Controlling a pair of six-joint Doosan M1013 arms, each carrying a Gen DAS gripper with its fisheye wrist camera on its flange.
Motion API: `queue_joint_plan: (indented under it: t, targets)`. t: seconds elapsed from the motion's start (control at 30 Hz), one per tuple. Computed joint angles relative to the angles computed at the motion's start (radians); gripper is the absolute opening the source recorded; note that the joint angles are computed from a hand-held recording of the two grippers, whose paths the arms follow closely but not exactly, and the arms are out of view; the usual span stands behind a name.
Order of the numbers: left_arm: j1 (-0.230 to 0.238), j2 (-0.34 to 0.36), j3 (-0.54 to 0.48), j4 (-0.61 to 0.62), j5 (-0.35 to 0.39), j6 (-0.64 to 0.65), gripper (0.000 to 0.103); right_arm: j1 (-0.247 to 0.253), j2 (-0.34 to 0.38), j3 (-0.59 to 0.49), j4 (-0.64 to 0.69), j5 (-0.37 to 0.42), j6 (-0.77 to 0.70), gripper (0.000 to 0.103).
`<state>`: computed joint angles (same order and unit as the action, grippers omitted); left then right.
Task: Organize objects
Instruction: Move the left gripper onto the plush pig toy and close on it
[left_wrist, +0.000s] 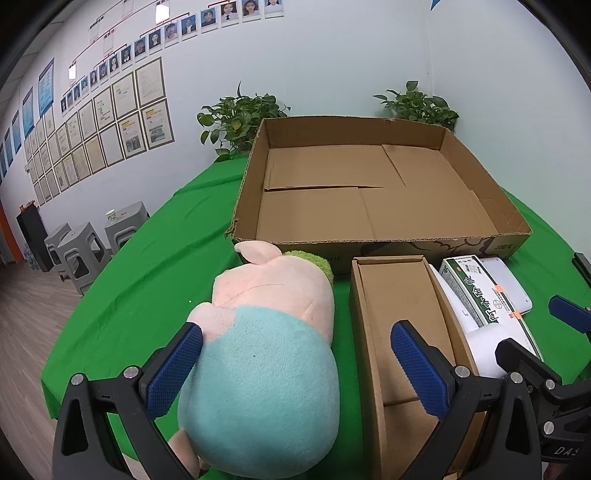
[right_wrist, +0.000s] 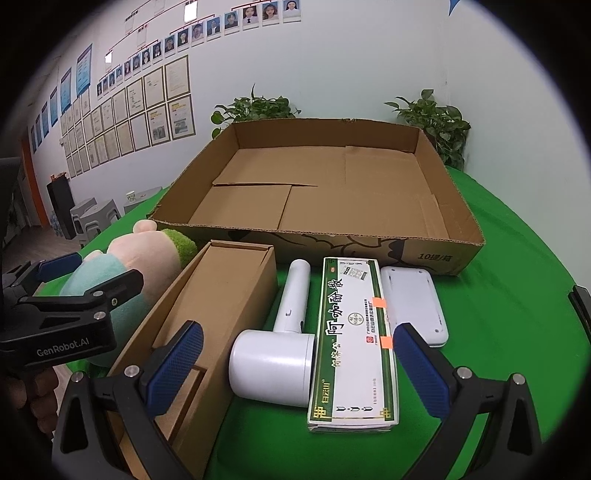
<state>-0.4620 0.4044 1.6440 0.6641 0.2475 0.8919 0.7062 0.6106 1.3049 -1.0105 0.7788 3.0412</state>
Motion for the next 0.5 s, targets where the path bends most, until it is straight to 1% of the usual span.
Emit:
queue_joint_plan:
  t: [0.3, 0.5]
  targets:
    - [-0.001, -0.002, 0.002, -0.019, -0.002, 0.017, 0.103, 0.000, 0.001, -0.001, 0.004, 0.002, -0.003, 0.102]
    - [0.003, -0.006, 0.003, -0.091, -0.011, 0.090, 0.103, 0.002, 0.001, -0.001, 0.007, 0.003, -0.006, 0.102]
